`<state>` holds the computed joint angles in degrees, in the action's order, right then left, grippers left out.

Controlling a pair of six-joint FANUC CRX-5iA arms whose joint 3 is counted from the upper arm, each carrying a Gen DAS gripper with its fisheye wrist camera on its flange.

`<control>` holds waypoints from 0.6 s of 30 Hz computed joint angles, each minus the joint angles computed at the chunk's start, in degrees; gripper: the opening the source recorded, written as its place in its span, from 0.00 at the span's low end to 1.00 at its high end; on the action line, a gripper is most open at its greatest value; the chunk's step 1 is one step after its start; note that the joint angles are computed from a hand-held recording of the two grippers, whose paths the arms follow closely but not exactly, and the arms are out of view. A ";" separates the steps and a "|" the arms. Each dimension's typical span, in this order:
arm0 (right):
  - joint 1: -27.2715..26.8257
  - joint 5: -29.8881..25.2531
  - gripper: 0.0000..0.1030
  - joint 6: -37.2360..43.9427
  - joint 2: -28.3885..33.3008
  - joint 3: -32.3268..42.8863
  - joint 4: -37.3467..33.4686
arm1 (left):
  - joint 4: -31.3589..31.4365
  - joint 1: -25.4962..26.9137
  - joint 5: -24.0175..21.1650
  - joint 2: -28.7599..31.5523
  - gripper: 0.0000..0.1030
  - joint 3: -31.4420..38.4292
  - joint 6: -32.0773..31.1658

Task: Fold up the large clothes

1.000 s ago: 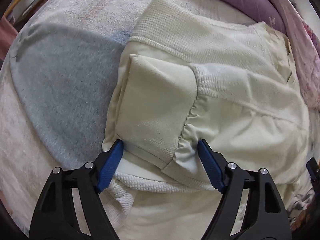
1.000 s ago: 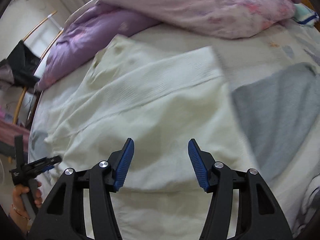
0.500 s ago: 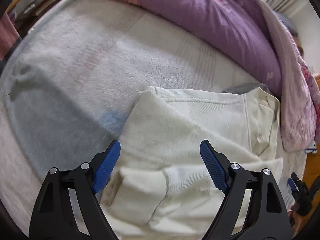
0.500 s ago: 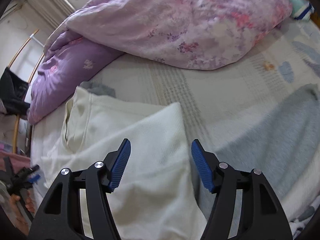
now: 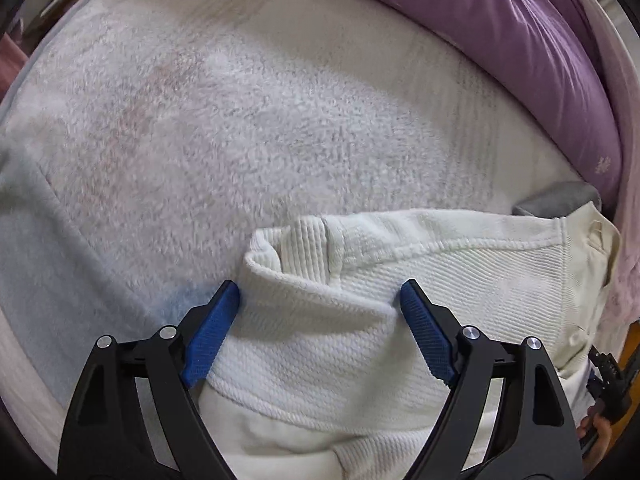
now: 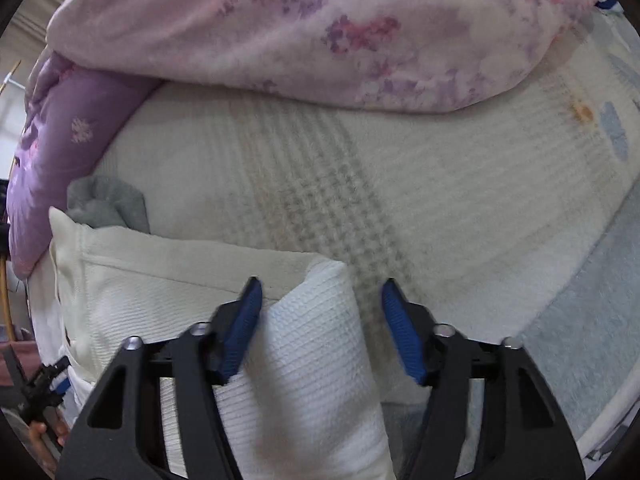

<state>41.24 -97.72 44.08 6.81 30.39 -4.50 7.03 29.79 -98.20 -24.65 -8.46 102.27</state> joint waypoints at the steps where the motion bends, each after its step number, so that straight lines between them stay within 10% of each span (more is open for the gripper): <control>1: -0.24 0.08 0.38 0.24 -0.02 -0.26 -0.70 | -0.35 -0.21 0.06 0.37 0.76 0.17 -0.35; 4: -0.08 1.66 0.24 1.08 -0.87 -1.60 -0.21 | -1.28 -1.18 0.07 2.02 0.72 0.81 -1.39; 8: 1.68 4.14 0.09 2.89 -3.14 -3.73 2.21 | -0.55 -3.27 2.86 3.22 0.19 1.78 -0.97; 18: 8.63 10.06 0.08 2.32 -13.24 -7.20 12.09 | 2.85 -0.47 5.60 -5.19 0.13 5.21 -3.08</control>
